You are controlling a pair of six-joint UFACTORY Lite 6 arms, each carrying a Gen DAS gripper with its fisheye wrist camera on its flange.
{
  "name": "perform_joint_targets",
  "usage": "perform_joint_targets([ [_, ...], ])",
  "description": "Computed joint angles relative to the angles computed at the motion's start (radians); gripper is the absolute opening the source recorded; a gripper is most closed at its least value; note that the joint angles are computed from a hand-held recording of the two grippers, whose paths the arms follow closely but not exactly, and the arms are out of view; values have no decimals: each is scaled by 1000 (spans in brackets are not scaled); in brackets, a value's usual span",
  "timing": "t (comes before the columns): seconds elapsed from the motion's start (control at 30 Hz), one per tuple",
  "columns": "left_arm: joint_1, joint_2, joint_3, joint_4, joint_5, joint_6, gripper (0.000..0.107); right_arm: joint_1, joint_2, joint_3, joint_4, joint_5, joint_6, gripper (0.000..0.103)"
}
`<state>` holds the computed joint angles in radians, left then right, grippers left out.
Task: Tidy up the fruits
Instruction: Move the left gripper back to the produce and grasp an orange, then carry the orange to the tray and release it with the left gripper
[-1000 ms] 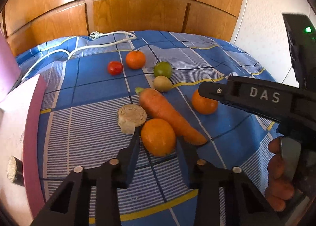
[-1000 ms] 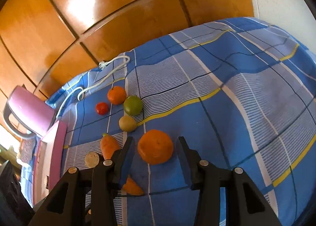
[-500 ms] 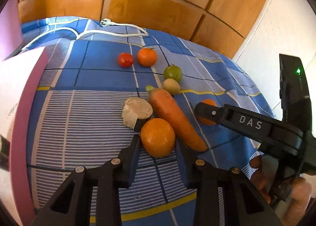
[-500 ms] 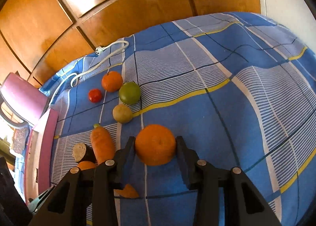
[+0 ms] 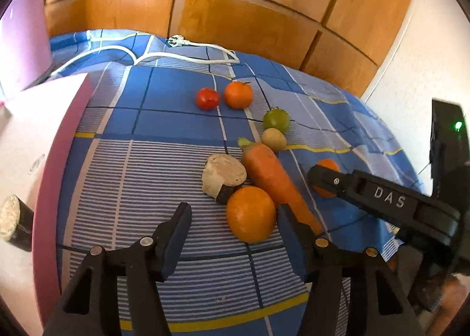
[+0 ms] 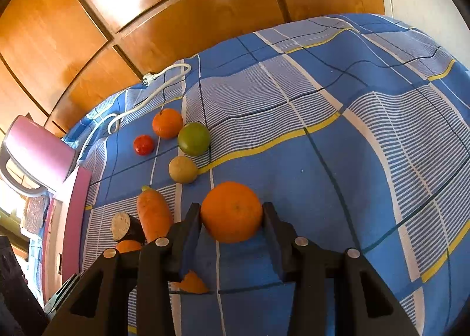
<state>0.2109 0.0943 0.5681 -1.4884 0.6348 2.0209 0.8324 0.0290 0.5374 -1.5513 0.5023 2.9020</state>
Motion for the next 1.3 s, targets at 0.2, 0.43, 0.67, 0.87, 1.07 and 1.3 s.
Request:
perform_joint_targets([
  [0.2, -22, -16, -16, -37, -40, 44, 60, 17, 19, 25, 71, 23, -68, 41],
  [0.43, -20, -34, -35, -52, -35, 81, 33, 41, 52, 71, 173, 60, -194, 41],
  [0.67, 37, -87, -64, -82, -18, 106, 33, 56, 56, 80, 200, 75, -220, 40],
  [0.87, 143, -173, -102, -130, 19, 132, 33, 93, 51, 93, 213, 115, -230, 40],
  [1.07, 285, -303, -166, -167, 98, 160, 33, 177, 73, 166, 209, 223, -288, 39],
  [1.3, 449, -327, -162, -310, 115, 181, 33, 245, 160, 297, 124, 268, -350, 39],
])
